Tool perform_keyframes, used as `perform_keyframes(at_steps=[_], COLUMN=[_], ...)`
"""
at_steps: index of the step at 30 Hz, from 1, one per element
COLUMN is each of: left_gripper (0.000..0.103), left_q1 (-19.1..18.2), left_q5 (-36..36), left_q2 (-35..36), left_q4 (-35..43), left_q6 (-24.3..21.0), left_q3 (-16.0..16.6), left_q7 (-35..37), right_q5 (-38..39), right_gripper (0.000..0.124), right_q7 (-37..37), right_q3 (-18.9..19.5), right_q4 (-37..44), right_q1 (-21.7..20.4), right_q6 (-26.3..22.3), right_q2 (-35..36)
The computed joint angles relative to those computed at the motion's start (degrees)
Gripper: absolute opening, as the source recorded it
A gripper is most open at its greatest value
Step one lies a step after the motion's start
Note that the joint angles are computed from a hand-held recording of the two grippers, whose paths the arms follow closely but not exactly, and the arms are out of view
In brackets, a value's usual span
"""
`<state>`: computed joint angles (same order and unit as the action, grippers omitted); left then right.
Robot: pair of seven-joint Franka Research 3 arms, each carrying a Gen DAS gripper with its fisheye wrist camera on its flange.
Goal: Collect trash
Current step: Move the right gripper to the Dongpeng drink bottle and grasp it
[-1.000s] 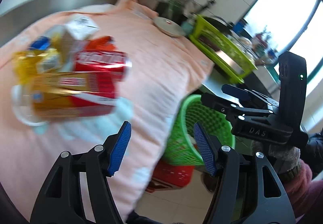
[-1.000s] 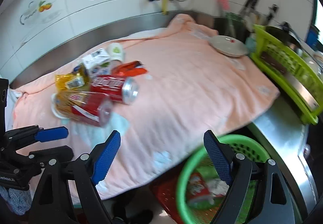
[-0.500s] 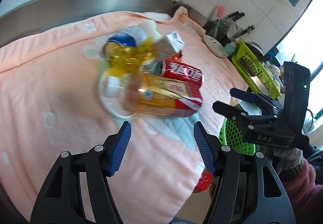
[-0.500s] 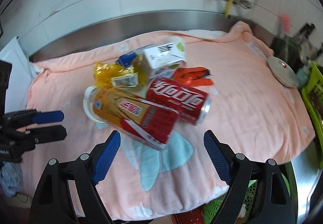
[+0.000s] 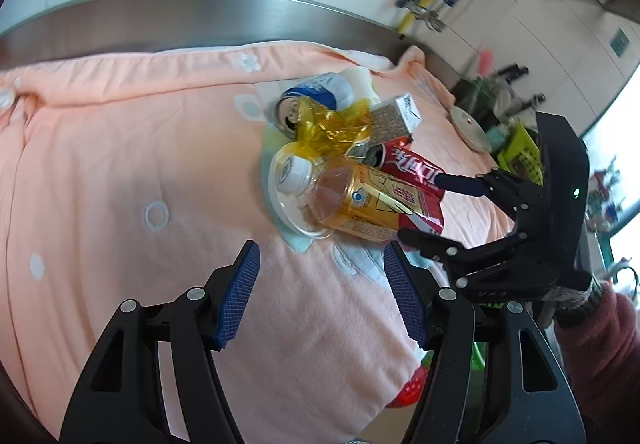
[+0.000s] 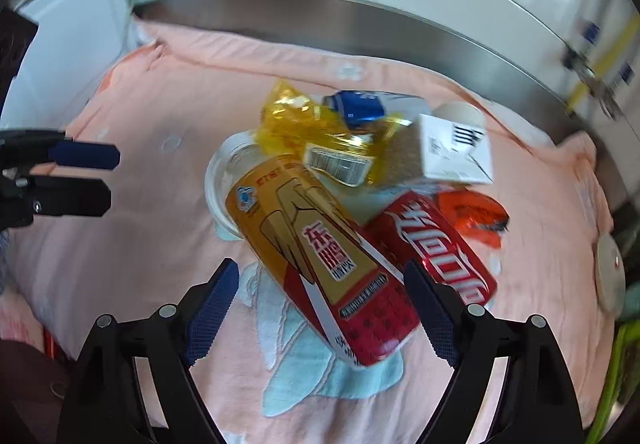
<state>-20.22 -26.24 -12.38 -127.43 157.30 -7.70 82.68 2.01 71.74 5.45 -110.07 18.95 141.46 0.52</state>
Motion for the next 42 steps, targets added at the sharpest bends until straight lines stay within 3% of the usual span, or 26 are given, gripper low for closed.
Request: perform_keyframes(at_steps=[7,17,25,42], left_gripper=[0.064,0.064,0.064,0.064], left_q1=[2.5,3.3,3.0,4.9], left_q5=[10.0,20.7,23.8,30.4], left_q2=[-1.8,-3.9,-2.1,11.6], left_q4=[-3.0,-4.9,-2.9,11.7], left_q6=[2.4,2.0,1.5,-1.0], left_q3=[-3.2,-3.7,-2.8,-5.1], left_q7=[-14.2,-27.4,-28.4,-21.8], right_q5=[-0.6,-4.0,-5.2,4.3], right_gripper=[0.081,0.079,0.077,0.072], right_q7=[-9.0,-12.7,-11.2,-6.8], right_q3=[-0.1,-0.7,-0.8,-0.9], right_q4=[4.3,7.2,3.9,-7.2], right_q1=[0.3,1.6,2.2,-1.9], right_q6=[-3.1,-4.2,-3.0,-1.6], right_q2=[4.8,8.6,6.0,-5.5])
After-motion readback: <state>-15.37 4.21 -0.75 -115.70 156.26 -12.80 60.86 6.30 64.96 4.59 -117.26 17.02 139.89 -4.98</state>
